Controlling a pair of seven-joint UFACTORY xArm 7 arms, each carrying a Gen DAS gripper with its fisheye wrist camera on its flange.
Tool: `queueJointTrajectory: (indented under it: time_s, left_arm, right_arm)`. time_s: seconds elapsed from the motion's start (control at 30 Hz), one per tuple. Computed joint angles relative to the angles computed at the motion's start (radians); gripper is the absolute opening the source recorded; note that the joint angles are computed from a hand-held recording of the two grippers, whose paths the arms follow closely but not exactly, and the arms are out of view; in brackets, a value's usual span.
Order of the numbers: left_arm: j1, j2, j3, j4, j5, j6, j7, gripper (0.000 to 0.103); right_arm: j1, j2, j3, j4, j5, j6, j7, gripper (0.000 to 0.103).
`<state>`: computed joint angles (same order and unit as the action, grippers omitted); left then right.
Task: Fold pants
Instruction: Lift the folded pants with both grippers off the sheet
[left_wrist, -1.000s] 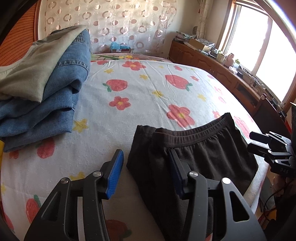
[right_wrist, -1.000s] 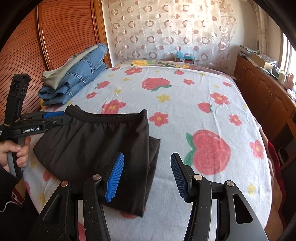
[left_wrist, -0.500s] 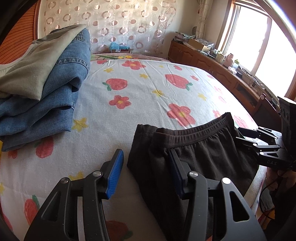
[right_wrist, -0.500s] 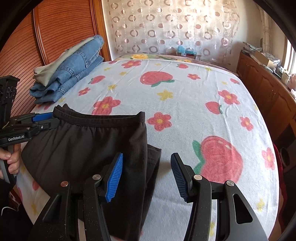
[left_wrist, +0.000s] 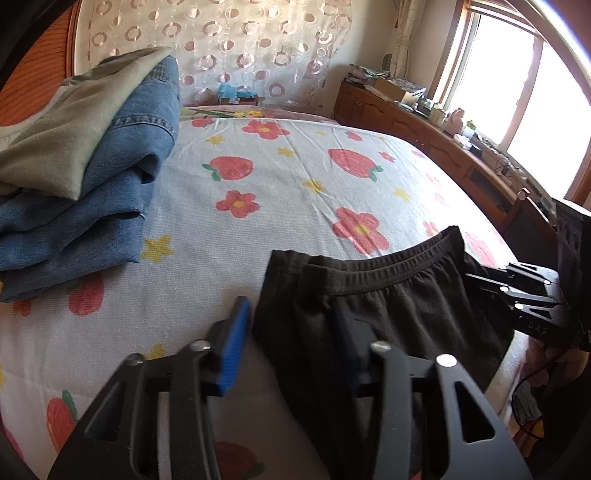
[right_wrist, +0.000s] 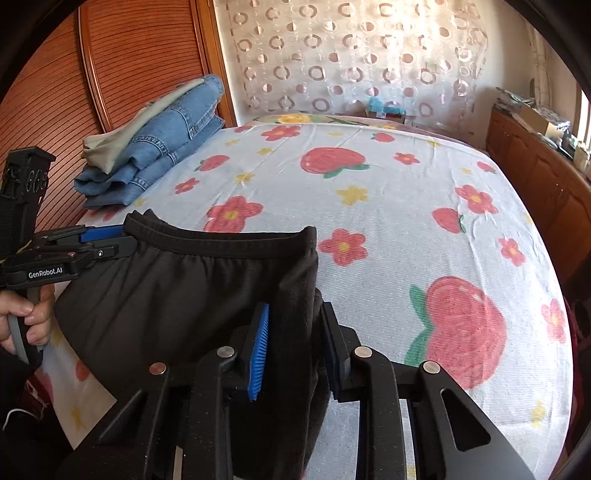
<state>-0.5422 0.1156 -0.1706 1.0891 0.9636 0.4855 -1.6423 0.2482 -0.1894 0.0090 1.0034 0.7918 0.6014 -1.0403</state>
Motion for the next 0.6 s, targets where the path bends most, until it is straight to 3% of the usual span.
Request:
queueJointTrajectory:
  time_s: [0.13,0.2,0.6]
  left_arm:
    - [0.004,0.009,0.005,0.006,0.0,-0.04,0.004,0.021]
    - [-0.001,0.009,0.007,0.011,0.007,-0.04,0.007,0.013]
    - [-0.032,-0.047,-0.039,0.05,0.177,0.063,-0.078,0.011]
  right_arm:
    - [0.002,-0.003,-0.002,-0.006,0.018,0.0,-0.011,0.023]
    - [0.002,-0.007,-0.004,-0.008,0.021,0.01,-0.016,0.016]
    - [0.006,-0.078,-0.036,-0.044,0.118,0.03,-0.077,0.012]
